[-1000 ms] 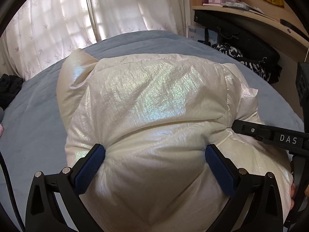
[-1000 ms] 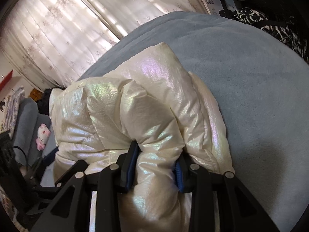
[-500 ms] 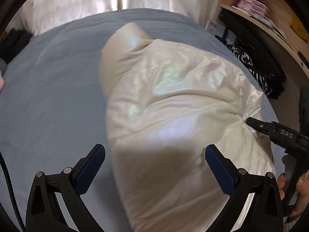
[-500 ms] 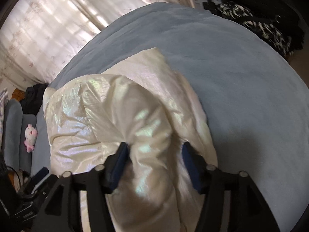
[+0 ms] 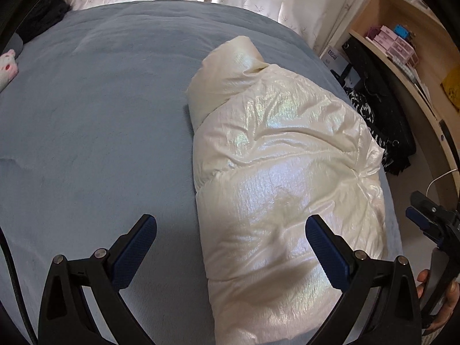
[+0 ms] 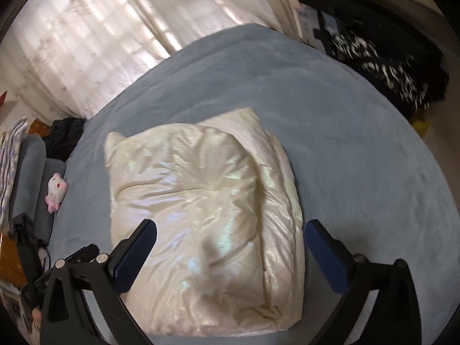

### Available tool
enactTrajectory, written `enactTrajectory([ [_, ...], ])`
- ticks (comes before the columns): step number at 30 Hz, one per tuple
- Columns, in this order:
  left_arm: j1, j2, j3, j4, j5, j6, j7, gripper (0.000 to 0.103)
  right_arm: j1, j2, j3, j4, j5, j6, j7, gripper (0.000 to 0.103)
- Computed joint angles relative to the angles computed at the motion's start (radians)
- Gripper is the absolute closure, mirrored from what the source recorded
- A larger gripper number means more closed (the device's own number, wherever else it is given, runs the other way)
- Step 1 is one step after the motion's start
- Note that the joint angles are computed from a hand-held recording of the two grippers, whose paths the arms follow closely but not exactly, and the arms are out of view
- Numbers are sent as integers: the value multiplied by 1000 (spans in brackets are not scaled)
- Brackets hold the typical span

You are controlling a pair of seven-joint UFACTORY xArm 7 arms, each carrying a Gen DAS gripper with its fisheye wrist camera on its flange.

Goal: Fold large clothes

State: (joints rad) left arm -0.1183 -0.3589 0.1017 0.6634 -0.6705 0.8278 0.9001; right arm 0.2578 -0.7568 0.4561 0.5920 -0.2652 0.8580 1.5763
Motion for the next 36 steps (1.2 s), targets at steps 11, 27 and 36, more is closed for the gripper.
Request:
enactTrajectory([
  [11, 9, 42, 13, 31, -55, 86, 60, 1, 20, 75, -13, 80, -25, -8, -109, 0],
  [27, 40, 275, -61, 102, -152, 143, 105, 1, 41, 121, -180, -112, 124, -200, -269, 0],
  [36, 100, 377, -95, 163, -184, 245, 140, 1, 123, 72, -323, -343, 339, -531, -430, 0],
])
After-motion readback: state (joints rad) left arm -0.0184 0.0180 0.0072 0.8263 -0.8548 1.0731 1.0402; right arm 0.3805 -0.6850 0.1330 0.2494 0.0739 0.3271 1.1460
